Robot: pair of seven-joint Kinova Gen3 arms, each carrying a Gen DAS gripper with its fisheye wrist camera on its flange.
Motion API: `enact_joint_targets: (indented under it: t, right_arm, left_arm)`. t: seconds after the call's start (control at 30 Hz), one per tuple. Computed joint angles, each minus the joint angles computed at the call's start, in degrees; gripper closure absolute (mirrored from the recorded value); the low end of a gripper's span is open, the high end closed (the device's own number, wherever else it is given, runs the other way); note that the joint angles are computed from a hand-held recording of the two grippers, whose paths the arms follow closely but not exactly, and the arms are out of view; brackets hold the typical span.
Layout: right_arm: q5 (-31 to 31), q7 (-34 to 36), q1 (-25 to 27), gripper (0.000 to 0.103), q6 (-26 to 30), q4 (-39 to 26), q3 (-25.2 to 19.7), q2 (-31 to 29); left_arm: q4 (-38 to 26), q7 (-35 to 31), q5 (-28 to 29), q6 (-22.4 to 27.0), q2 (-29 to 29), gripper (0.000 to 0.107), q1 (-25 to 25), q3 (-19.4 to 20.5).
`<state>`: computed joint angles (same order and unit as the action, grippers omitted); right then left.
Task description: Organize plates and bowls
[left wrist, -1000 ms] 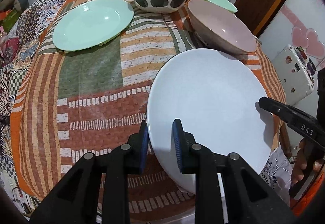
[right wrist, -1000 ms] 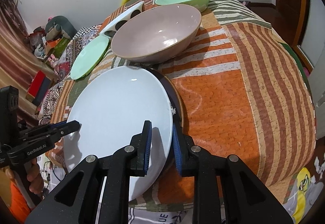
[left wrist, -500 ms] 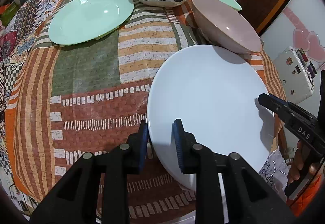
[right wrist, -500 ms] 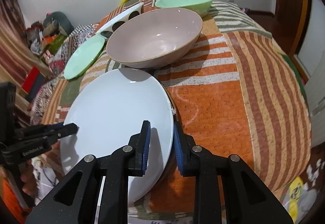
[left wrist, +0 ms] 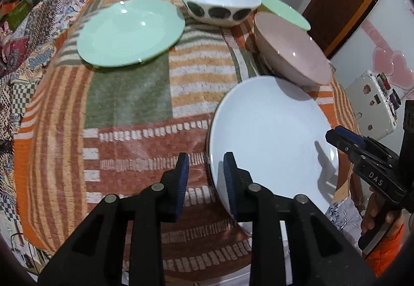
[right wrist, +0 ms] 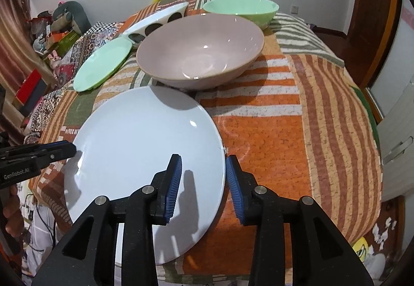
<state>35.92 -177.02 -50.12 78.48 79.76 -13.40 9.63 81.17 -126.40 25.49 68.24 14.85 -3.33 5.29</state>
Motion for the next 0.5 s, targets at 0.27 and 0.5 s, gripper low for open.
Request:
enact_joint_targets:
  t: [0.27,0.5]
  right_arm:
    - [4.99,2.07,-2.51,0.059,2.35,-5.27,-0.01,1.05]
    - [8.98,5.85,-4.51,0.047,0.21,-12.14,2.43,4.91]
  left_arm:
    - [-0.33,-5.19,3.91,-2.98,-3.34,0.061,-3.36,-1.24]
    - [-4.58,-4.63,6.05,-5.24,-1.82,0.042,-5.6,-2.28]
